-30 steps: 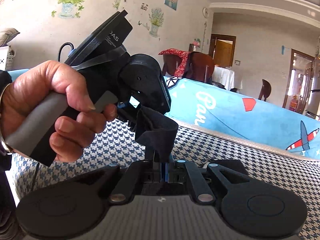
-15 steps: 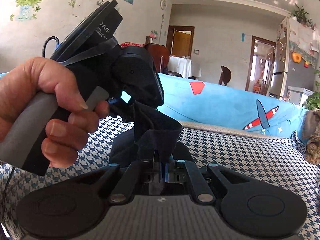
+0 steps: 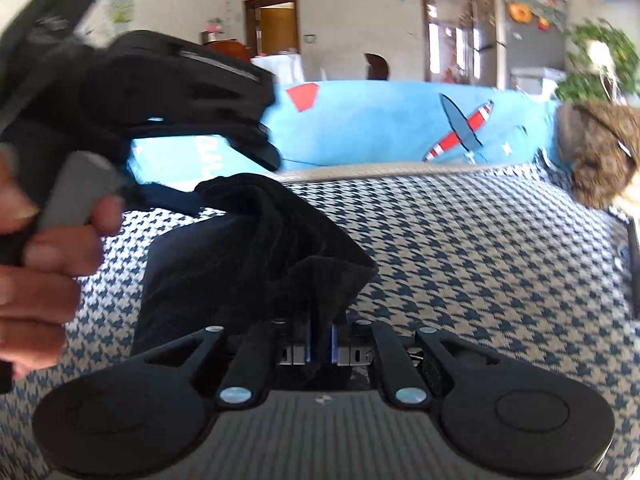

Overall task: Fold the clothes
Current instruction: 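Lift the folded bundle up off the sofa with the left gripper, then lower the black bundle onto the sofa seat and open the left gripper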

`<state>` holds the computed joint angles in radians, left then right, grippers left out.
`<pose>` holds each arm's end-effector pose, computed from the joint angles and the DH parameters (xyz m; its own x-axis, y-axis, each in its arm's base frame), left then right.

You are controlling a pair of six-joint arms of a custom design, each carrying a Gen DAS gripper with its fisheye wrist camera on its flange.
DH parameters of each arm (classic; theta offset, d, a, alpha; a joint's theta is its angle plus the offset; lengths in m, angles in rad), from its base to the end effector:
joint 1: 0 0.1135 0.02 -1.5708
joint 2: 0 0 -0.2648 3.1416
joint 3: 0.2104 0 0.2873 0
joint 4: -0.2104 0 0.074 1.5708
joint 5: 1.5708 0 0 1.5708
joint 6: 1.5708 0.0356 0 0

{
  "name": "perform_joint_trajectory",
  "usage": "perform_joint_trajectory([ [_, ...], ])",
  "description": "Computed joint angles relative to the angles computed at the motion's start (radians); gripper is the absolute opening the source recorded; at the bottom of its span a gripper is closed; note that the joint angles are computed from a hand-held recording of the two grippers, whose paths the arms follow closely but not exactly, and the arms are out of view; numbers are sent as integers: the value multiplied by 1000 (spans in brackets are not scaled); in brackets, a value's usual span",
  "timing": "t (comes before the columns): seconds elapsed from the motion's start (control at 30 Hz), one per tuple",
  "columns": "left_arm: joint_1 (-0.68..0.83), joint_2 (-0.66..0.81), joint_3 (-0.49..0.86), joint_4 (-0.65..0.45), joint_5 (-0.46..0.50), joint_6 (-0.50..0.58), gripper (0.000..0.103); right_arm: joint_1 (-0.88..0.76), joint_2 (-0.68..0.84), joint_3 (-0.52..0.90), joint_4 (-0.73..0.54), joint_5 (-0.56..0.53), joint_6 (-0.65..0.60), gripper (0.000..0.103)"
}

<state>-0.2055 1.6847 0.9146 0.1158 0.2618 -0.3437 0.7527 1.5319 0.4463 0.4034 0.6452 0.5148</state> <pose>0.3697 -0.0865 0.1581 -0.6951 -0.1876 -0.6940 0.1741 0.8927 -0.4157 0.2141 0.1712 0.0930 -0.5017 0.0691 -0.8623 0.0477 0.9975 0.0522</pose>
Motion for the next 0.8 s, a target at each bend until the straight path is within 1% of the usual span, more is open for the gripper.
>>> perform_joint_trajectory([
  [0.03,10,-14,-8,1,6,-3,83,-3,-16,-2,-24,0,35,22],
  [0.1,30,-32,-17,-6,2,-9,84,0,-42,-9,-60,21,94,26],
  [0.23,74,-43,-21,-36,-13,-33,84,25,-82,-8,-147,104,176,27],
  [0.37,112,-20,-2,-87,-26,-40,85,24,-130,-16,-198,117,210,27],
  [0.43,122,-7,6,-112,-47,-35,86,14,-163,-21,-209,101,197,27],
  [0.5,131,6,13,-130,-66,-29,88,-14,-195,-26,-200,46,159,27],
  [0.53,134,14,19,-142,-77,-27,88,-41,-200,-24,-182,1,126,27],
  [0.63,144,30,26,-160,-101,-31,88,-173,-154,21,-102,-185,-14,27],
  [0.8,141,65,51,-207,-122,-20,88,-244,-149,61,-120,-371,-81,27],
])
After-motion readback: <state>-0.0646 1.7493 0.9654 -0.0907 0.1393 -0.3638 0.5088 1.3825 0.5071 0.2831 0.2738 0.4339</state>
